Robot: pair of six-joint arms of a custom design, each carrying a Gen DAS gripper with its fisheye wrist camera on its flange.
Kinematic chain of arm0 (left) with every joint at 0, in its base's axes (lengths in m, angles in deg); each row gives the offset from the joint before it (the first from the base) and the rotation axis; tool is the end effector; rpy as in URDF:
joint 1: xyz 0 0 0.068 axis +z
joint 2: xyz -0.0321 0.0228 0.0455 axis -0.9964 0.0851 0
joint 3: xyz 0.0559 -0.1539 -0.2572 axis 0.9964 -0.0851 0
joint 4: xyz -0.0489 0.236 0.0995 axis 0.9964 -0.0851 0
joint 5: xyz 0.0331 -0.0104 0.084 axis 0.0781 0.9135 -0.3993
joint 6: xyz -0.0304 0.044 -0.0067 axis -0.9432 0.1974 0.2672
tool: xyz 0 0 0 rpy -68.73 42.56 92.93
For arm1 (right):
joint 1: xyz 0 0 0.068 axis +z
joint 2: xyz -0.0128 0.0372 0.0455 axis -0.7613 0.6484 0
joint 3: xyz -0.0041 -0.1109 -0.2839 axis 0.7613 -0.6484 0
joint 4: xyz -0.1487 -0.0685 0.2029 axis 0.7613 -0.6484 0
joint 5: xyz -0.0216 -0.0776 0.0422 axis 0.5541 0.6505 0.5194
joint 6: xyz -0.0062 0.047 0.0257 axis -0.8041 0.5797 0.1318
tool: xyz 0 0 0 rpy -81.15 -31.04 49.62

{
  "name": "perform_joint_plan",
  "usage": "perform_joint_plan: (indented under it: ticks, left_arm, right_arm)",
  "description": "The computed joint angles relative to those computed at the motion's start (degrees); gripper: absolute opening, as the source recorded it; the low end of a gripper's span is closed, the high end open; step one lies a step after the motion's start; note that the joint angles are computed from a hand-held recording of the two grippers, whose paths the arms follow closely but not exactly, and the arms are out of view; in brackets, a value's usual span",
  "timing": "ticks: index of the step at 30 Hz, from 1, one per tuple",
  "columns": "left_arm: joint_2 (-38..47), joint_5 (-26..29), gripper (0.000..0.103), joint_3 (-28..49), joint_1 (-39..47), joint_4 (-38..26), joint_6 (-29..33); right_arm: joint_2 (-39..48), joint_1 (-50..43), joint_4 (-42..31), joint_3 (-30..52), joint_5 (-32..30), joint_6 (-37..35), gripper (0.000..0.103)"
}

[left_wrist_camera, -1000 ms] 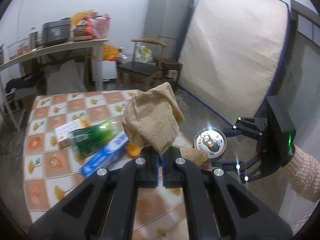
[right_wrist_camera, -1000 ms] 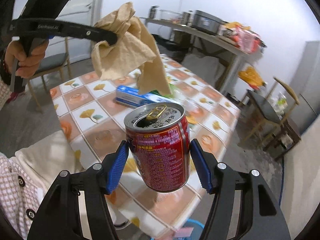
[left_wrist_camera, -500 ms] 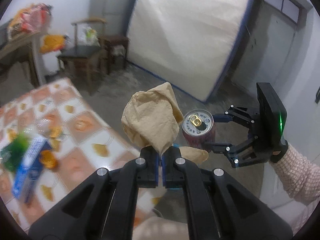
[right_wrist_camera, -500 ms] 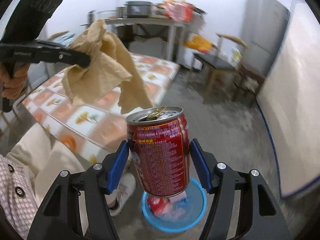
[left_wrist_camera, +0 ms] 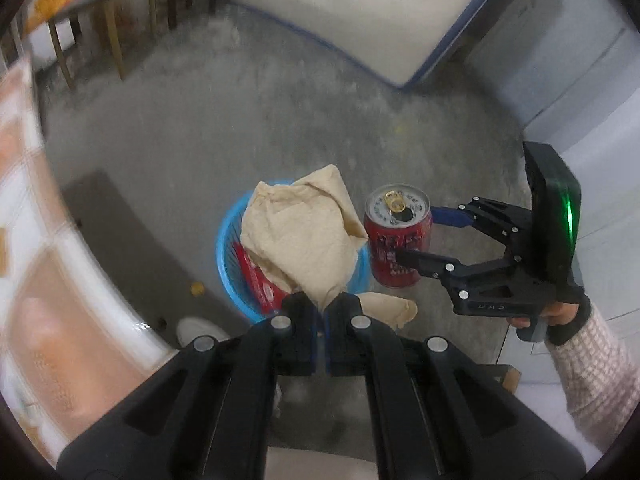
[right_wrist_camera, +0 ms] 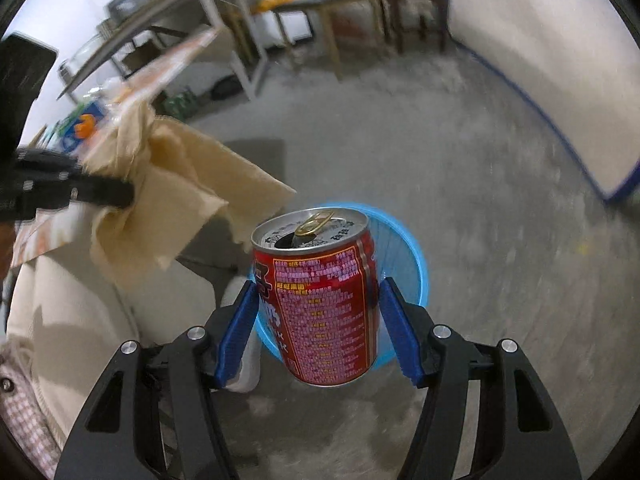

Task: Collect trash
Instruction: 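Carry the paper bag and red can to the blue wastebasket and release them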

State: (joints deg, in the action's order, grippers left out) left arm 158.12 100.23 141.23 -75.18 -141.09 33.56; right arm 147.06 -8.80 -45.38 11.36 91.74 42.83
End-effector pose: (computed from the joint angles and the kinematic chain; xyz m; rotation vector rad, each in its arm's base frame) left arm 0.3073 0.0374 0.3300 1.0533 2.6501 -0.6056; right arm 0.1873 0.1529 0.2635 0.1180 2.6119 0.2909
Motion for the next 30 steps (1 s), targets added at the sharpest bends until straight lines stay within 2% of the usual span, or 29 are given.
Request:
perform_joint_plan:
  ticks: [4, 7, 8, 9, 10, 12, 16, 22, 30]
  left_arm:
    - [0.67, -3.90, 0.001, -7.61, -5.50, 8.30, -6.51]
    - [2.30, -6.39, 0.003, -9.65, -7.84, 12.18, -9.21]
    - [2.95, -7.47, 0.006, -9.83, -8.86, 13.29, -9.98]
    - [3.13, -8.02, 0.016, -10.03, -9.53, 13.95, -10.75]
    - [3.44, -8.63, 0.030, -9.96, -9.09, 14.04, -10.41]
    - [3.90, -9.18, 0.040, -9.48, -9.40, 14.85, -11.51]
    - [3.86, -8.27, 0.046, -8.45, -8.86, 14.27, -10.97]
    - [2.39, -6.71, 0.048, -7.88, -7.92, 13.51, -10.22]
    - [-0.45, -2.59, 0.051, -4.28, -5.75, 7.78, -6.30]
  right_arm:
    - [3.26, -5.03, 8.24, -5.59, -6.21, 1.57, 0.060]
    - [7.55, -7.39, 11.30, -6.29, -8.48, 1.77, 0.061]
    - [9.12, -8.01, 11.92, -6.26, -9.22, 1.91, 0.061]
    - [10.59, -8.68, 12.70, -6.13, -10.10, 1.79, 0.061]
    - [11.16, -8.95, 13.39, -6.06, -10.31, 1.67, 0.061]
    - [11.59, -8.77, 14.02, -6.03, -10.20, 2.05, 0.061]
    - [11.42, -9.56, 14.23, -6.15, -9.68, 1.92, 0.062]
    - [8.61, -10.00, 12.63, -6.68, -8.50, 3.29, 0.062]
    - [3.11, -6.98, 7.18, -5.06, -4.85, 6.68, 0.062]
